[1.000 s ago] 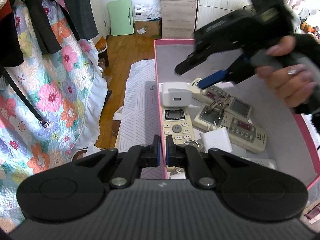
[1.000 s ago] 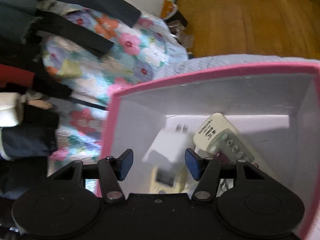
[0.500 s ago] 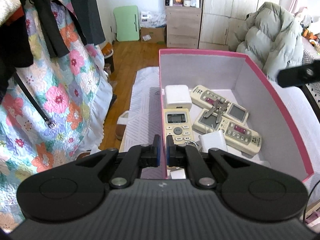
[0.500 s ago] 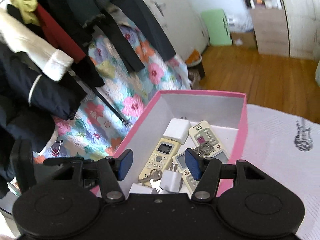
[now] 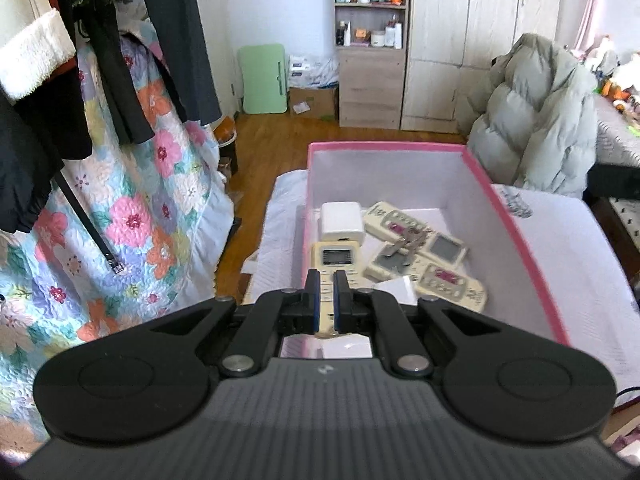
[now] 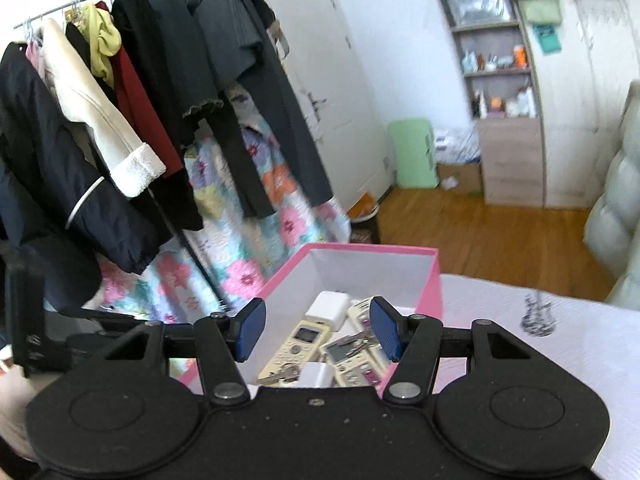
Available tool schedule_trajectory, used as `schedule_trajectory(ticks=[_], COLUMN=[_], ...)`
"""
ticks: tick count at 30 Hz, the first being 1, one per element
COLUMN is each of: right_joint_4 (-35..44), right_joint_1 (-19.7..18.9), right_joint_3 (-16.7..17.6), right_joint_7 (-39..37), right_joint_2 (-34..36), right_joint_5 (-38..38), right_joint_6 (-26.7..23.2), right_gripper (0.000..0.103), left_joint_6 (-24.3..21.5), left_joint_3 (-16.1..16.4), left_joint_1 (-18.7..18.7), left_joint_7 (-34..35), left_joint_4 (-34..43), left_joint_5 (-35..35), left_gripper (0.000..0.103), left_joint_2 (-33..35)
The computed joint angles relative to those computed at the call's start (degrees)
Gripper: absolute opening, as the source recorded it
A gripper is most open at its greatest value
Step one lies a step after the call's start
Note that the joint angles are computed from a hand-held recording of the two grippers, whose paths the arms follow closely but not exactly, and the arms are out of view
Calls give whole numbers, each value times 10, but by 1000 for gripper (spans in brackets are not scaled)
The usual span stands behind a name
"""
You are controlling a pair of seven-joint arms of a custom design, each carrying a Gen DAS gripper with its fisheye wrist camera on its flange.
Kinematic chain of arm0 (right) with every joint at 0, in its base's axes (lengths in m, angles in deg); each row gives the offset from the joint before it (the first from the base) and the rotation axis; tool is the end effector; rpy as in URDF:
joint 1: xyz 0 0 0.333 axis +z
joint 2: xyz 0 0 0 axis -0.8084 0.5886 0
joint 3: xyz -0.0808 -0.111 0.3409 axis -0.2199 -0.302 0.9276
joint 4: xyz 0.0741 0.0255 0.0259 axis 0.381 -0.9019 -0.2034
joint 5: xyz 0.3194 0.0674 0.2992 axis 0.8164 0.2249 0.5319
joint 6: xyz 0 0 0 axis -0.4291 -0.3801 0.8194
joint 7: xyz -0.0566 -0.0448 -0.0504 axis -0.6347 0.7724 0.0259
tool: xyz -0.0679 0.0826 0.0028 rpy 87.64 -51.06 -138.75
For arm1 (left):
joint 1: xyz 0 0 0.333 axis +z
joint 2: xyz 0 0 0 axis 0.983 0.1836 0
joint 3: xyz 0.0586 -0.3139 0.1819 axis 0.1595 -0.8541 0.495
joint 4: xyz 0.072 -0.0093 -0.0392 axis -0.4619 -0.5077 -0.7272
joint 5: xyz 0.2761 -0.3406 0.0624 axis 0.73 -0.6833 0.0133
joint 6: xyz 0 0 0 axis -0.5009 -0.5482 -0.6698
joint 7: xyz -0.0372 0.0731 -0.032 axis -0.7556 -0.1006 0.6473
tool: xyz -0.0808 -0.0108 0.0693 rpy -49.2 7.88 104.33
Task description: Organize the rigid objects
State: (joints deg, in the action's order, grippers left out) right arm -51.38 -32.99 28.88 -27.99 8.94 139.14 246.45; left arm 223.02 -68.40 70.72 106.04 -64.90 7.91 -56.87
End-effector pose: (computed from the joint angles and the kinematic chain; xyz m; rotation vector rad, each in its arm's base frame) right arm 0.5481 0.0986 0.6063 -1.4778 1.4636 -0.5249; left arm 0.6332 -0.2333 0.5922 -1.4264 2.0564 -0.9045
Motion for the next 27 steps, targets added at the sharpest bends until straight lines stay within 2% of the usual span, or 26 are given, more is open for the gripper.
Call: schedule_trajectory(ticks=[1, 3, 6, 7, 8, 12, 15, 16, 19, 20, 24, 26, 27], right_joint_4=[-8, -24, -62, -73, -87, -126, -150, -156, -170, -175, -189, -196, -199], right_joint_1=[1, 34, 9, -12, -51, -181, -276, -285, -255, -258, -328, -352, -357], right_joint_3=[3, -15, 20, 41, 77, 191, 269, 275, 241, 241, 297, 314, 317], right_joint_7=[2, -19, 34, 58, 90, 175, 237, 248, 262, 274, 338, 361, 370], right_joint_2=[-6, -19, -40, -46, -55, -95, -130, -138, -148, -152, -179, -196, -203], right_joint_5=[3, 44, 11, -8, -33, -113, -162, -171, -176, -183, -239, -264, -274], right_joint_6=[9, 33, 66, 72, 75, 68, 55, 50, 31, 23, 4, -2, -4], right_gripper=[63, 63, 63, 63, 63, 65, 66, 67, 68, 68, 69, 72, 73], left_joint_6=[5, 15, 25, 25, 26, 37, 45, 46, 55, 61, 54, 52, 52], left_joint_3=[-3, -5, -5, -5, -5, -3, -6, -7, -12, -13, -21, -21, -23], left_joint_1=[0, -3, -11, -14, -17, -32, -38, -40, -47, -49, -55, -61, -60], left_joint_7=[7, 6, -7, -9, -8, 13, -16, -26, -60, -70, -115, -122, -134], left_joint_4=[-7, -22, -42, -47, -53, -79, -97, -101, -114, -118, -123, -126, -128], left_joint_5=[-13, -28, -29, -30, -35, -63, -31, -18, 8, 19, 73, 77, 89], left_gripper=[6, 8, 16, 20, 23, 28, 32, 36, 55, 59, 65, 73, 73], left_joint_2=[-6, -19, -33, -37, -42, -59, -68, -71, -76, -78, -79, -82, -84])
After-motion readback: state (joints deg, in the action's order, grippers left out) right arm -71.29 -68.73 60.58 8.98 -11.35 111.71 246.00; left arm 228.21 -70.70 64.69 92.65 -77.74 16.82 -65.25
